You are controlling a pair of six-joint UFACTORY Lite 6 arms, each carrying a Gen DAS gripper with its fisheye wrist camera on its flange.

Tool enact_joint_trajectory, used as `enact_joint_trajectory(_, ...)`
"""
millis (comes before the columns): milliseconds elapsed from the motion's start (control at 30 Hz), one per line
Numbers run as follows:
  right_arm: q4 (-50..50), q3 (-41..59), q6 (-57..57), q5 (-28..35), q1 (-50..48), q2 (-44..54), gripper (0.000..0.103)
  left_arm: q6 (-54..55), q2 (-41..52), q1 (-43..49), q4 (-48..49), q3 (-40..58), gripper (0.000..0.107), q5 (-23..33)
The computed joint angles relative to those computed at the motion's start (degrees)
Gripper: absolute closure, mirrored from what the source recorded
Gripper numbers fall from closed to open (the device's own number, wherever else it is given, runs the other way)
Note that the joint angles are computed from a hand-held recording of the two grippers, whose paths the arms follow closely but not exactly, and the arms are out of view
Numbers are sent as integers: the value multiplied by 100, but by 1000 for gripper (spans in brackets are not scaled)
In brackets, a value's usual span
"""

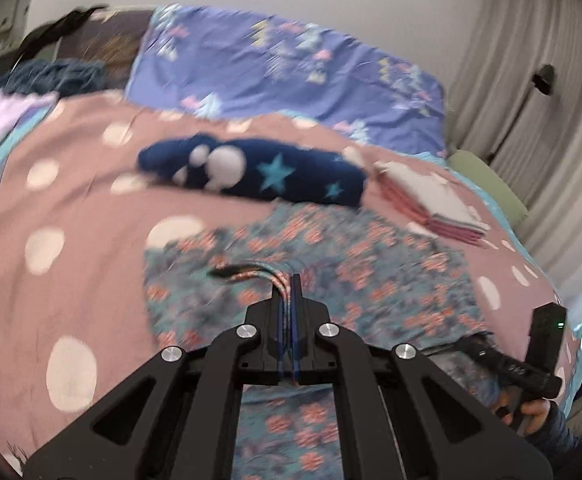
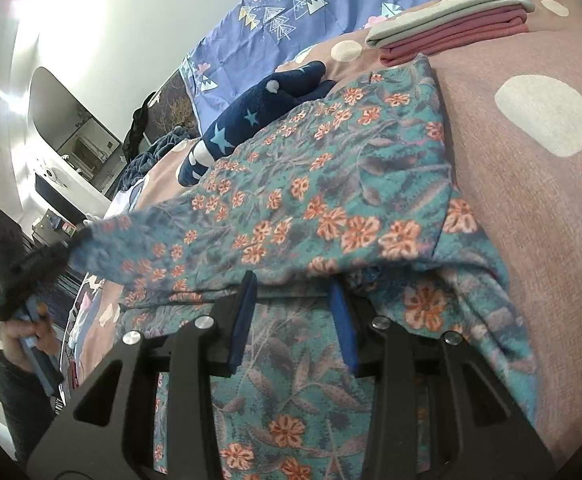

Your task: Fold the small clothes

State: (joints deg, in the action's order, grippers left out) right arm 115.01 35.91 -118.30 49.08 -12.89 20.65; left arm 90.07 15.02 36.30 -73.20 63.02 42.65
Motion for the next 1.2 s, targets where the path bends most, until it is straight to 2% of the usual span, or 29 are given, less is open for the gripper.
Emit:
enact_joint_trajectory(100, -18, 24, 6, -6, 5, 9, 63, 70, 428, 181, -19, 163, 104, -126)
enact_joint_trajectory(167, -45, 37, 20, -4, -4, 11, 63, 152, 642, 256, -71, 210, 99, -272)
enact_joint_trajectory(233, -51, 57, 7, 3, -16, 43, 62, 104, 775, 236, -177, 165, 77, -840)
enact_joint_trajectory(267, -47, 53, 4, 4, -16, 41, 62, 207, 830, 281, -353, 127, 76, -1005)
enact_joint_trajectory(367, -45, 48, 5, 5, -15, 38, 61, 431, 956, 407, -594, 93, 73, -617)
enact_joint_trajectory(400, -33, 45, -14, 3, -3, 46, 60, 521, 958, 379, -649, 54, 68, -567)
enact_joint_trajectory(467, 77, 24, -50, -27, 109, 26, 59, 665, 952, 149, -706, -32, 63, -740)
enact_joint_trajectory(567, 99, 12, -61, -29, 145, 2, 58, 343, 1177, -359, -423, 185, 53, -1328)
enact_joint_trajectory(667, 109, 6, -61, -29, 150, -1, 58, -80, 1429, -510, -183, 520, 52, -1518)
enact_joint_trajectory(767, 111, 11, -63, -24, 155, 7, 57, -140, 1537, -428, -177, 758, 52, -1144)
enact_joint_trajectory(800, 123, -7, -65, -37, 171, -23, 57, 31, 1503, -386, -314, 745, 59, -992)
enact_joint_trajectory(833, 131, -31, -66, -77, 192, -69, 57, 261, 1429, -364, -485, 660, 70, -911)
enact_joint_trajectory(900, 101, -141, 0, -509, 398, -401, 56, 774, 1235, -349, -839, 362, 77, -853)
enact_joint_trajectory(967, -251, -255, 251, -883, 639, -864, 56, 1728, 995, -309, -1555, -135, 78, -725)
enact_joint_trajectory(1033, -936, -200, 865, -826, 755, -1296, 57, 2516, 957, -139, -2021, -550, 78, -115)
enact_joint_trajectory(1133, -1020, 122, 1266, -1278, 1246, -1900, 57, 2492, 1139, -96, -1869, -525, 78, 240)
enact_joint_trajectory(1200, -1172, 586, 1569, -1784, 1692, -1885, 57, 2559, 1137, -22, -1827, -542, 78, 514)
